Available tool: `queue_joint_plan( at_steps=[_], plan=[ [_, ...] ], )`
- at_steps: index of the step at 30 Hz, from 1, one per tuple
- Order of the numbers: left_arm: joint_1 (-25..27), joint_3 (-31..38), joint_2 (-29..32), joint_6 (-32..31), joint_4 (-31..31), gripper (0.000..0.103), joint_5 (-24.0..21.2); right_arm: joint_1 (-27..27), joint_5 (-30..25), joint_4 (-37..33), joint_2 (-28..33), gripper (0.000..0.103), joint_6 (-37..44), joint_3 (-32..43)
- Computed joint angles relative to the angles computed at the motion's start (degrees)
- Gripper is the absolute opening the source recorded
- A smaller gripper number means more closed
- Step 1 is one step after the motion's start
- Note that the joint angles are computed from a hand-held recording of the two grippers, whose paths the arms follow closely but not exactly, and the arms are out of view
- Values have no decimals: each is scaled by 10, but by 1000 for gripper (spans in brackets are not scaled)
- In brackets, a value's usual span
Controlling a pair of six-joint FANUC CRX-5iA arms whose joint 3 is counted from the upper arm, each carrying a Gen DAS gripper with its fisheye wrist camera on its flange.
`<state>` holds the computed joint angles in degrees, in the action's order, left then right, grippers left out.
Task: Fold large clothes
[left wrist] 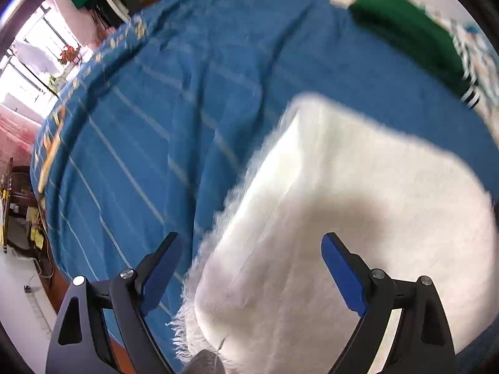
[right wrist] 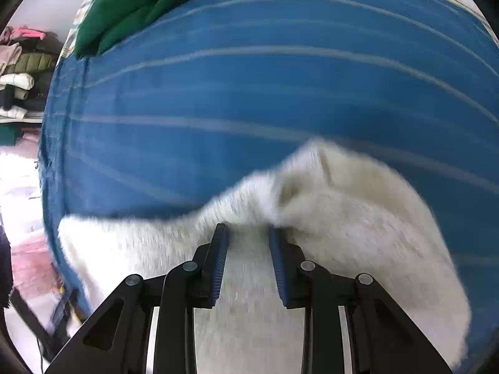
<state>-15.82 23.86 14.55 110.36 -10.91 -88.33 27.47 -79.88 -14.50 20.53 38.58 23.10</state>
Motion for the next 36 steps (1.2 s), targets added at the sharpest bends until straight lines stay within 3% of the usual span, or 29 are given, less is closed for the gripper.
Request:
queue_joint_plan(
  at_steps=[2, 4, 8, 9, 10, 11, 13, 15, 17, 18, 20, 22, 25, 27, 29, 32, 36],
  plan=[
    [11, -26, -2, -2, 15, 93, -1, -6, -42, 0, 38, 30, 13, 53],
    [29, -67, -13, -6, 50, 103, 24, -9, -90, 0, 58, 30, 29, 102],
    [68, -120, -27, -12, 120, 103, 74, 8, -73, 49, 2, 33, 20, 85],
    [75, -133, -32, -15, 135, 103, 90, 16, -51, 65, -22, 45, 14, 65],
    [82, -148, -38, -18, 147, 103, 108, 24, -23, 79, -47, 64, 7, 40],
    [86, -163, -46, -18, 156, 103, 126, 32, 4, 89, -69, 71, -1, 18],
    [103, -204, -67, -23, 183, 103, 172, 34, 23, 54, -85, 73, 5, 8],
    [113, -227, -79, -31, 202, 103, 193, 27, -4, -10, -63, 72, 30, 38],
    [116, -226, -80, -45, 203, 103, 187, 31, -37, -45, -29, 55, 41, 68],
    [118, -220, -76, -51, 203, 103, 177, 32, -46, -62, -13, 39, 45, 74],
    [119, -193, -63, -46, 194, 103, 151, 40, -45, -65, 18, 39, 25, 70],
    [97, -151, -62, -6, 144, 103, 126, 25, -7, -92, 22, 39, 13, 52],
    [54, -80, -67, 4, 58, 103, 91, -5, -67, -137, 47, 39, -6, 108],
    [38, -42, -64, 7, 48, 103, 66, -2, -92, -128, 42, 39, -10, 135],
    [28, -16, -64, 20, 50, 103, 45, -3, -79, -145, 16, 39, 10, 133],
    [20, -17, -67, 43, 54, 103, 24, 15, -120, -162, 30, 38, 10, 136],
    [-1, -14, -51, 74, 63, 103, -18, 49, -88, -148, 57, 40, 11, 98]
  ],
)
